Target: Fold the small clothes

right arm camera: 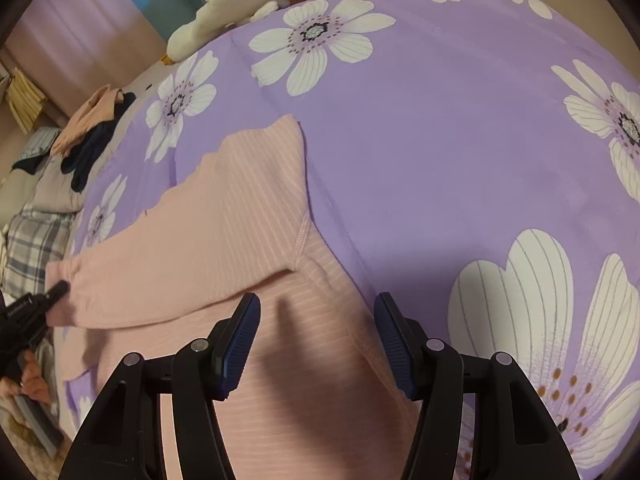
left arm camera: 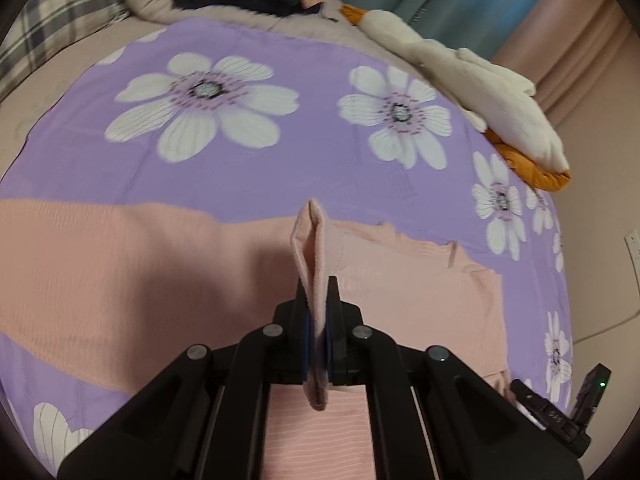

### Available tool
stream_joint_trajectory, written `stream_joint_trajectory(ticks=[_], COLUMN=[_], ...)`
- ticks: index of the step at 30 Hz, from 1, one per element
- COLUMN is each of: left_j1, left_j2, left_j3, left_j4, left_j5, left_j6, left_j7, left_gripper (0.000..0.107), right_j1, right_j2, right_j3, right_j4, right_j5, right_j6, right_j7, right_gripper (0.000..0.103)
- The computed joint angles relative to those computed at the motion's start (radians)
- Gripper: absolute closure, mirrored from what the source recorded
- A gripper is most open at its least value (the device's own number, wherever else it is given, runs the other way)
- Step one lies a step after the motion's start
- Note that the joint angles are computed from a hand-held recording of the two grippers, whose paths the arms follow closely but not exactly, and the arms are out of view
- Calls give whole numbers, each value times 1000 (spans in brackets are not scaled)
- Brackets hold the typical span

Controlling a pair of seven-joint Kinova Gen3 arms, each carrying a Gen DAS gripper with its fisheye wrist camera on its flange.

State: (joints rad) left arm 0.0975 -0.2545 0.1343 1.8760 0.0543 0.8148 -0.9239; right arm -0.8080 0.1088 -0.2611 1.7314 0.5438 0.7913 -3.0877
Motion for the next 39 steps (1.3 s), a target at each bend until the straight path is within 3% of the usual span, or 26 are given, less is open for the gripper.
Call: stream_joint_trajectory(ticks=[12,18,20,23,29,35,39], left_j1=[-3,-1,-2,-7,3,-5,-2], left_j2=[56,53,50,44,41,55,57], left_j3=[-12,-18,-17,2,-33,-15,-47], left_j4=[86,86,88,85,92,91,102], left_j5=[-10,-10,-12,-42,-3,-15,34], left_j6=[-29,-24,-24,-16,-13,-9,-17], left_j7=[2,-1,0,27,-9,4,-34], left_gripper=[101,100,100,101,100,97,96], right_j1=[10,66,75,37,-37,-19,-34], right_j2=[5,43,65,98,68,138,149], right_j3=[12,30,35,58,74,72,87], right_j4=[-10,-26,-46,-100,-102,-156,-163], right_j5=[7,-108,-145,-124,3,-45,-40], right_j6=[-26,-107,-107,-33,21,82,91], right_j7=[19,147,202,225,125,174,175], right_gripper=[44,44,53,92,94,95,95])
